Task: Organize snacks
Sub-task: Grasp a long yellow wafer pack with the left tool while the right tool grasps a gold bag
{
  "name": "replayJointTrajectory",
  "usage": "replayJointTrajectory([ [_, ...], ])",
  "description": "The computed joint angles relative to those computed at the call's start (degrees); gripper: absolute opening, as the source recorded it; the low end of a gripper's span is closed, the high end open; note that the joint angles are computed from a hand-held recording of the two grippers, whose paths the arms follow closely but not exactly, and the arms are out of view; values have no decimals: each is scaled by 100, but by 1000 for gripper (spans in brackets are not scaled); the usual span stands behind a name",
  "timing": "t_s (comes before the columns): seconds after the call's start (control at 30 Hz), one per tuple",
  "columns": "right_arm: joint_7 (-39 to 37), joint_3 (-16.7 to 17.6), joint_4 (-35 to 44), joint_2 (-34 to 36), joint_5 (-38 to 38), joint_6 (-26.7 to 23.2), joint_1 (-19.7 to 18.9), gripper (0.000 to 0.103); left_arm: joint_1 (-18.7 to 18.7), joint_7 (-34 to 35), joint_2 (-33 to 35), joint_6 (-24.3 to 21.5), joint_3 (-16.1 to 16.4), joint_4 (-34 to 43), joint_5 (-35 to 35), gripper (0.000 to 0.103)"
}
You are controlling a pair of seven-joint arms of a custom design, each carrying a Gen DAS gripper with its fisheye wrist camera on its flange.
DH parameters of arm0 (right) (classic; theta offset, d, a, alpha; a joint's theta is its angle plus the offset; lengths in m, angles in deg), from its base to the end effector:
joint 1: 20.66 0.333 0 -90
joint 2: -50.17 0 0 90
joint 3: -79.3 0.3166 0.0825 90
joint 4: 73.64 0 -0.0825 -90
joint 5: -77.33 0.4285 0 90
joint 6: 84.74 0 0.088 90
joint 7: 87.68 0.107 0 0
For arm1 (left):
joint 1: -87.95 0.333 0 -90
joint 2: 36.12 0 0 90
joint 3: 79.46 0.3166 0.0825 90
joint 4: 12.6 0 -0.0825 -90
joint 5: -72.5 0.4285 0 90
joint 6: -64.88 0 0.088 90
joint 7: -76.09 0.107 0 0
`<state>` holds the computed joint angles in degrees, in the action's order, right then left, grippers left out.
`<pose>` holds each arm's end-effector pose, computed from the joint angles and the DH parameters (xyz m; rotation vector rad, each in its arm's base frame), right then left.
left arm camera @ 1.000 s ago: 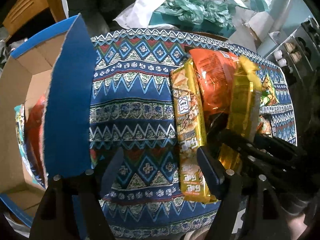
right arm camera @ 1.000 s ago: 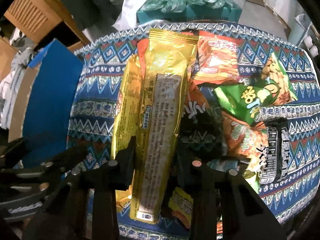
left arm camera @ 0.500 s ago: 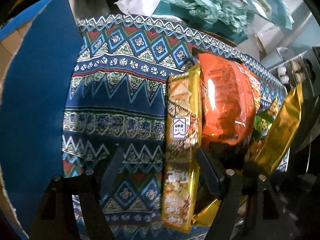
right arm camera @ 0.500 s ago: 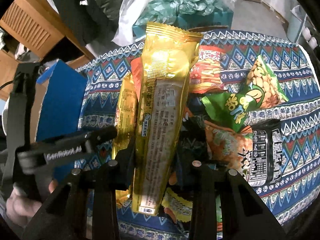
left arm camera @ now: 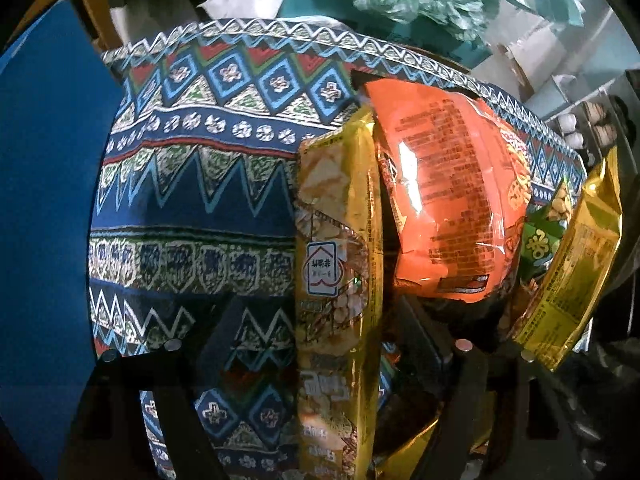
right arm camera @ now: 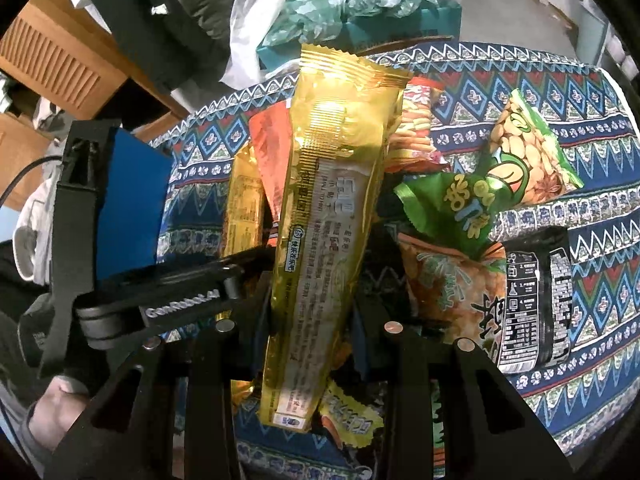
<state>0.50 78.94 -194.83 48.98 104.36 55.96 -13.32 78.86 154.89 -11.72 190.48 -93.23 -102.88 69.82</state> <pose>0.6039 0.0738 0.4394 -1.7099 2.0085 0.0373 0.6856 -0.2668 0.4028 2.0176 -2.3439 0.3763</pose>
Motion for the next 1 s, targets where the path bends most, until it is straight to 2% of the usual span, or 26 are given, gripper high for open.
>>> replayJointTrajectory([
  [0.03,5,-1,3,1,-20,-8,-1,32,-28,-11,13,40,9,7,57,77],
  [0.1,0,-2,-1,2,-27,-12,1,32,-21,94,-4,109,-22,-43,55,63],
  [0.13,6,2,10,15,-34,-9,5,32,4,155,-5,109,-42,-52,4,47],
  [0.17,10,7,0,10,-46,7,11,32,58,230,29,46,-88,-18,-147,37],
  [0.33,28,26,-49,-44,-113,97,39,32,101,234,-90,110,-73,-181,-294,33],
  [0.37,34,28,-53,-56,-129,112,44,32,120,254,-144,130,-72,-237,-325,30],
  [0.53,119,45,-106,-142,-253,249,71,32,204,454,-550,326,-42,-649,-408,30],
  [0.63,160,66,-166,-230,-386,359,99,32,166,460,-567,403,-42,-609,-426,30],
  [1.0,438,174,-213,-450,-1094,688,217,32,190,700,-1299,868,39,-1168,-602,30],
])
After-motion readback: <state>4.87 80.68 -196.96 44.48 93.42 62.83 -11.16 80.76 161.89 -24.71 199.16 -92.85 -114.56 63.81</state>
